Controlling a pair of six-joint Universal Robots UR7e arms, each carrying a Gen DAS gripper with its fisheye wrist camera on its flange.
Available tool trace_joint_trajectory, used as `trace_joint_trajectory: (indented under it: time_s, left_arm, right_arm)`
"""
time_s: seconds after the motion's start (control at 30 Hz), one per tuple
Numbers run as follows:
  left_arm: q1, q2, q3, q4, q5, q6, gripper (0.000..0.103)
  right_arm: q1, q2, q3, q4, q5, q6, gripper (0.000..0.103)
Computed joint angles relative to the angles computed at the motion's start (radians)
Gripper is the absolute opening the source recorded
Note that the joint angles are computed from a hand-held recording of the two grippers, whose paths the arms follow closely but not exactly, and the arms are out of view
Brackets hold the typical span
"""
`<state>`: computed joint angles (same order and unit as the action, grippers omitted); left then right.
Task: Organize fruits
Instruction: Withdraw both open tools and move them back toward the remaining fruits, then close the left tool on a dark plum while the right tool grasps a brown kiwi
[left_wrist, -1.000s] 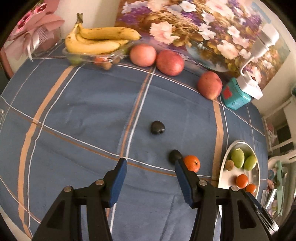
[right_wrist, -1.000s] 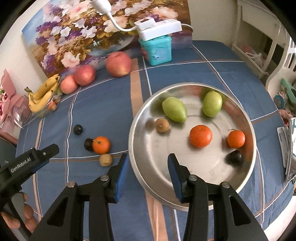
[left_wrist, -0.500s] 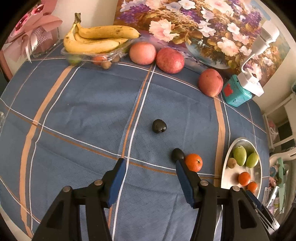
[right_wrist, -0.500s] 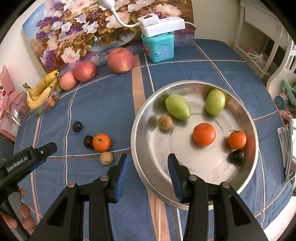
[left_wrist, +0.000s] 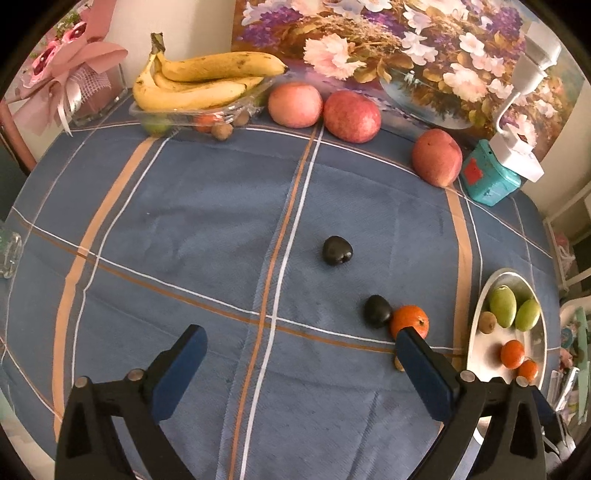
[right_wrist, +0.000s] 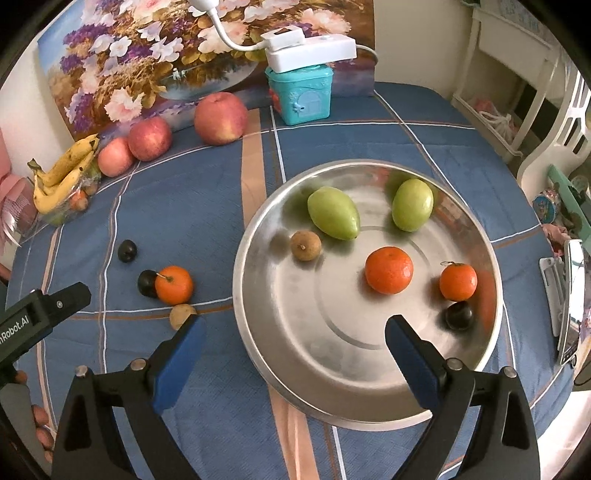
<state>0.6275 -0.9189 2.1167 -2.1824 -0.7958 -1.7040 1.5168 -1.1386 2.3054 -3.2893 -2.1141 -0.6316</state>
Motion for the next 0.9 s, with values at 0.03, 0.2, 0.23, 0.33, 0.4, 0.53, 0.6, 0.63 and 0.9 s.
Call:
trace_joint_trajectory:
  time_s: [0.03, 0.2, 0.23, 0.33, 0.4, 0.53, 0.6, 0.63, 0.9]
  left_arm:
    - [0.0, -0.002, 0.002, 0.003, 0.002, -0.004, 0.103]
    - [0.0, -0.009, 0.005, 0.015, 0.012, -0.011, 0.103]
    - [-0.001, -0.009, 0.004, 0.016, 0.018, -0.007, 0.103]
    - [-0.005, -0.006, 0.001, 0.015, 0.045, 0.014, 0.103]
    - [-0.006, -0.006, -0.001, 0.004, 0.067, 0.035, 0.103]
    - [0.002, -0.015, 0.017, -0.067, 0.098, 0.101, 0.103]
    - [0.02, -0.024, 0.045, -0.173, 0.075, 0.169, 0.103]
    - [0.03, -0.029, 0.058, -0.226, 0.062, 0.194, 0.103]
    - [0.088, -0.002, 0.063, -0.328, 0.038, 0.283, 0.098]
  right_arm:
    - [0.001, 0.004, 0.001, -0.009, -0.002, -0.005, 0.097]
    - [0.007, 0.015, 0.002, -0.024, -0.014, -0.017, 0.097]
    - [0.008, 0.016, 0.002, -0.023, -0.014, -0.017, 0.097]
    - [0.011, 0.013, 0.002, 0.0, 0.003, -0.023, 0.097]
    - [0.012, 0.005, -0.001, 0.031, 0.034, -0.016, 0.097]
    - [0.011, -0.014, -0.009, 0.119, 0.12, 0.026, 0.097]
    - [0.023, -0.001, -0.011, 0.117, 0.127, 0.021, 0.097]
    - [0.026, 0.004, -0.012, 0.116, 0.131, 0.019, 0.097]
    - [0.062, 0.067, -0.032, 0.16, 0.152, 0.026, 0.068]
